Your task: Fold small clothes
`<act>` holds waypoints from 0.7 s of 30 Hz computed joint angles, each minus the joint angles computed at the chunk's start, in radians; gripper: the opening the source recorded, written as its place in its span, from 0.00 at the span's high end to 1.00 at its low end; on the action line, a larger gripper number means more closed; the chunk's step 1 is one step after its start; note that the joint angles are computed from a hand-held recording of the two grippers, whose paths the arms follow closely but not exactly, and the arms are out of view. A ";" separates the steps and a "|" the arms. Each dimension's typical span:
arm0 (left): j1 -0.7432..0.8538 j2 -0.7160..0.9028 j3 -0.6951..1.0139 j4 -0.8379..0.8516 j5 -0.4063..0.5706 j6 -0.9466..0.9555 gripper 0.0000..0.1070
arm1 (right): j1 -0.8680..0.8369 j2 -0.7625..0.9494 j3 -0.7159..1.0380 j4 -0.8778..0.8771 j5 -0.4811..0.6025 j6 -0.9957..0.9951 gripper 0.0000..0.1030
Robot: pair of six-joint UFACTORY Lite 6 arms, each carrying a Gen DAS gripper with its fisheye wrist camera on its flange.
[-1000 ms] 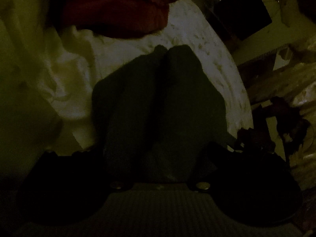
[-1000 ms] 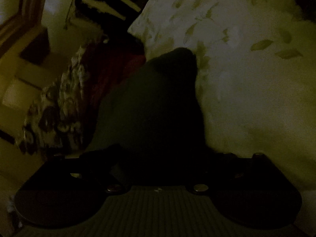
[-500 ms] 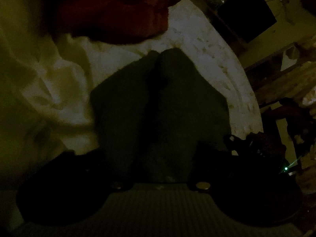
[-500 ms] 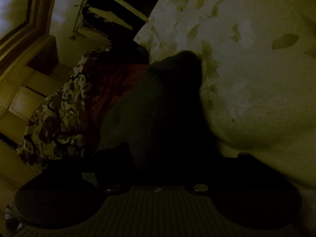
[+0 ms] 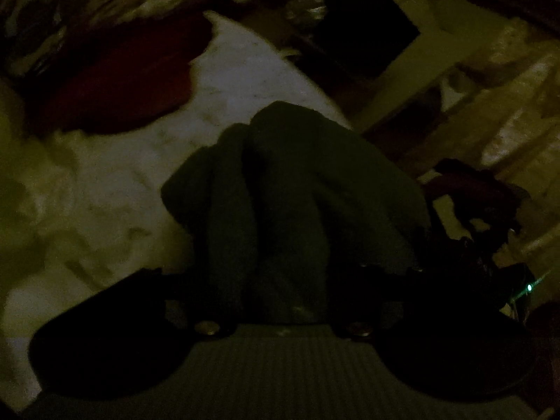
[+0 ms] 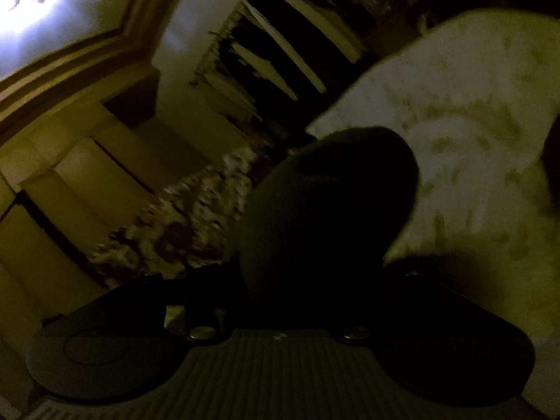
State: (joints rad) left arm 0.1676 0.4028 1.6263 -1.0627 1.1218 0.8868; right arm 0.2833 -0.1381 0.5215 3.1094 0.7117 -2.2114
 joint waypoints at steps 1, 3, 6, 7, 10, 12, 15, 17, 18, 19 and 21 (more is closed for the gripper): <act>-0.006 -0.036 -0.013 -0.006 0.011 -0.002 0.57 | -0.015 -0.070 -0.020 -0.019 -0.042 0.002 0.27; -0.022 -0.105 -0.027 -0.011 0.036 -0.017 0.57 | -0.036 -0.224 -0.066 -0.027 -0.127 -0.016 0.27; -0.053 -0.225 -0.067 -0.013 0.037 -0.032 0.57 | -0.088 -0.425 -0.091 -0.137 -0.269 0.043 0.27; -0.062 -0.257 -0.072 -0.007 0.036 -0.048 0.57 | -0.101 -0.482 -0.089 -0.185 -0.319 0.081 0.27; -0.043 -0.353 -0.077 0.013 0.078 -0.094 0.57 | -0.075 -0.585 -0.051 -0.226 -0.451 0.086 0.27; 0.031 -0.427 -0.081 0.016 0.128 -0.106 0.57 | -0.042 -0.588 0.002 -0.302 -0.484 0.153 0.27; 0.249 -0.506 -0.010 0.013 0.279 -0.091 0.57 | 0.016 -0.500 0.099 -0.398 -0.431 0.250 0.27; 0.458 -0.513 0.107 -0.002 0.408 -0.061 0.57 | 0.074 -0.374 0.197 -0.391 -0.355 0.252 0.27; 0.563 -0.493 0.178 -0.027 0.482 -0.034 0.57 | 0.107 -0.302 0.255 -0.395 -0.310 0.267 0.27; 0.668 -0.451 0.283 -0.043 0.551 -0.029 0.57 | 0.136 -0.227 0.317 -0.409 -0.264 0.290 0.27; 0.877 -0.356 0.492 -0.094 0.653 -0.057 0.56 | 0.194 -0.054 0.482 -0.454 -0.193 0.342 0.27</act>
State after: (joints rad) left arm 1.0447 0.0472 2.1183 -1.1568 1.7749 0.8294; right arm 0.4769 -0.1922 1.0031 2.6556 0.5190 -1.8697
